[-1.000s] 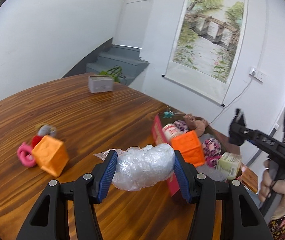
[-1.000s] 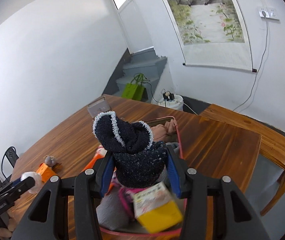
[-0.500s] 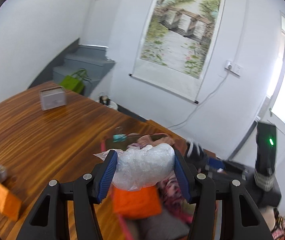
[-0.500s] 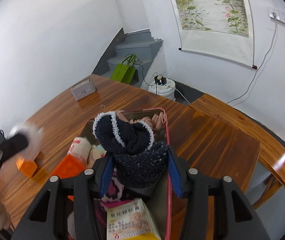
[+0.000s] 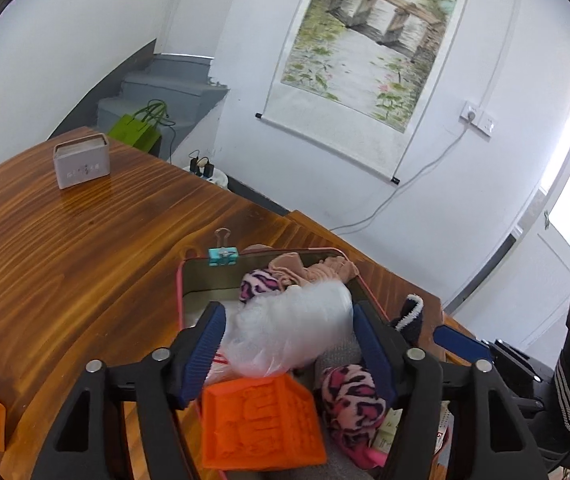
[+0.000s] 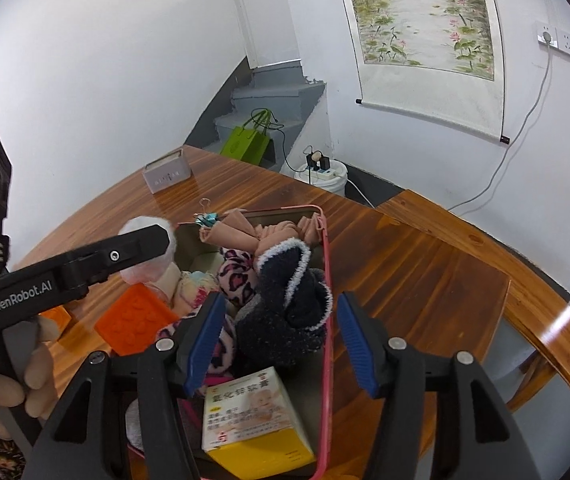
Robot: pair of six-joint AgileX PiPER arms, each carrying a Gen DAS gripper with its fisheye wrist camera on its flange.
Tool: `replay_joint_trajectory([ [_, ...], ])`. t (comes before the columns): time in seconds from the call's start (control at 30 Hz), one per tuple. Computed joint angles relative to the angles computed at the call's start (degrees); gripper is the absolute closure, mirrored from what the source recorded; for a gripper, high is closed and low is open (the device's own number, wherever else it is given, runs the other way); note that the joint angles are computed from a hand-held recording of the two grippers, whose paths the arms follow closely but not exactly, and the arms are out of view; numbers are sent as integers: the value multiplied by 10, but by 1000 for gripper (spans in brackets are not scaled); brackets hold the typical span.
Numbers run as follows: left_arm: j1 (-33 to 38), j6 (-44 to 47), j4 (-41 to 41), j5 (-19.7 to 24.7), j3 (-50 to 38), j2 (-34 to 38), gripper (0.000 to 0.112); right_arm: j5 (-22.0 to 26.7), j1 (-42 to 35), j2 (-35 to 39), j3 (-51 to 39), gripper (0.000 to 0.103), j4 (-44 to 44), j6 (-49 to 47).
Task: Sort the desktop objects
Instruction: 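Lower the black sock and plastic bundle into the tin box, open both tools, then move both tools back over the table and grasp the orange cube with the right tool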
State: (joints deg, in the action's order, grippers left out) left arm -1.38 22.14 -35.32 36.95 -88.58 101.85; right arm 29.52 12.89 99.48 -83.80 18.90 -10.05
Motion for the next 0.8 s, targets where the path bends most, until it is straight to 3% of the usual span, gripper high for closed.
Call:
replay_joint_trajectory([
  [0.17,18,4,-24,19,-7,2,44,-9,8,-12,10,36,4,4],
  [0.43,43,13,-14,4,30,-28,44,-27,12,-33,34,35,32,-3],
  [0.8,154,69,-27,-15,132,-100,44,-65,79,-55,56,32,67,-35],
])
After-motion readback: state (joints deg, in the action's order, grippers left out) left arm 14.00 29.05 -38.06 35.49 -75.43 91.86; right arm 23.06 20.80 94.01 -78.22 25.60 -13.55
